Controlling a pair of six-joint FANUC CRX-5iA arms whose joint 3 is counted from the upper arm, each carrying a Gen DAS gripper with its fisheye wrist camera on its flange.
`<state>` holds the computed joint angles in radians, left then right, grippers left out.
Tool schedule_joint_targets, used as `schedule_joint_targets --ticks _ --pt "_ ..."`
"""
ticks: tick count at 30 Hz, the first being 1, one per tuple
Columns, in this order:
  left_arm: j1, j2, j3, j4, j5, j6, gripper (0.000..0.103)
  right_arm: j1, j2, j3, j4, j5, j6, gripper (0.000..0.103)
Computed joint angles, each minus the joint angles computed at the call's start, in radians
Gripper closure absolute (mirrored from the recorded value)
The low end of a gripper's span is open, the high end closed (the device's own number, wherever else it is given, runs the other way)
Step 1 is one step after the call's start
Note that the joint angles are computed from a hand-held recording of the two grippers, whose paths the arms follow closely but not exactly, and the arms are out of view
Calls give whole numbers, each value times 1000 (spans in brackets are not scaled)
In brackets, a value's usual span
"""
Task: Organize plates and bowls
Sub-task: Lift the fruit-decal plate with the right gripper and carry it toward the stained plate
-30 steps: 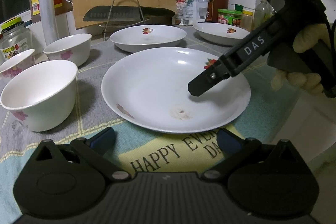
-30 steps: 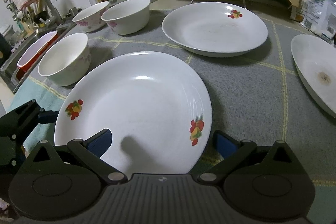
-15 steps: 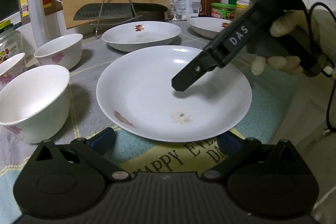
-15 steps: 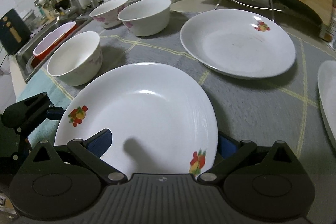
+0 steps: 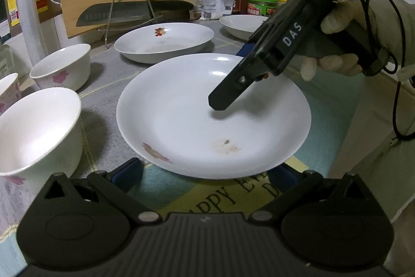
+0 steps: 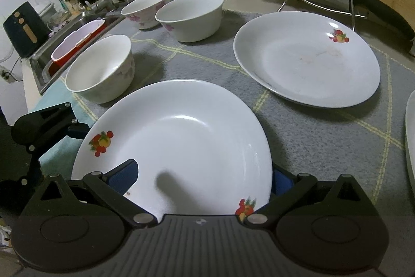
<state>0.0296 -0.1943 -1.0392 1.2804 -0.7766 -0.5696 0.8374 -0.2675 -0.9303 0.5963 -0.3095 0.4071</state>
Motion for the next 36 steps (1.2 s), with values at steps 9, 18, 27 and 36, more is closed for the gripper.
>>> schedule_joint_targets --ticks 9,18,27,36 --pt "19 21 30 -50 -26 -14 0 5 7 32 -92 -13 96 0" --pt "25 32 51 -90 -36 1 1 0 5 64 -196 -36 191 2" --pt "19 33 65 -121 -37 9 1 -4 7 76 -223 -48 227 6" --pt "17 33 76 -149 -33 36 1 -12 2 95 -289 -68 295 10"
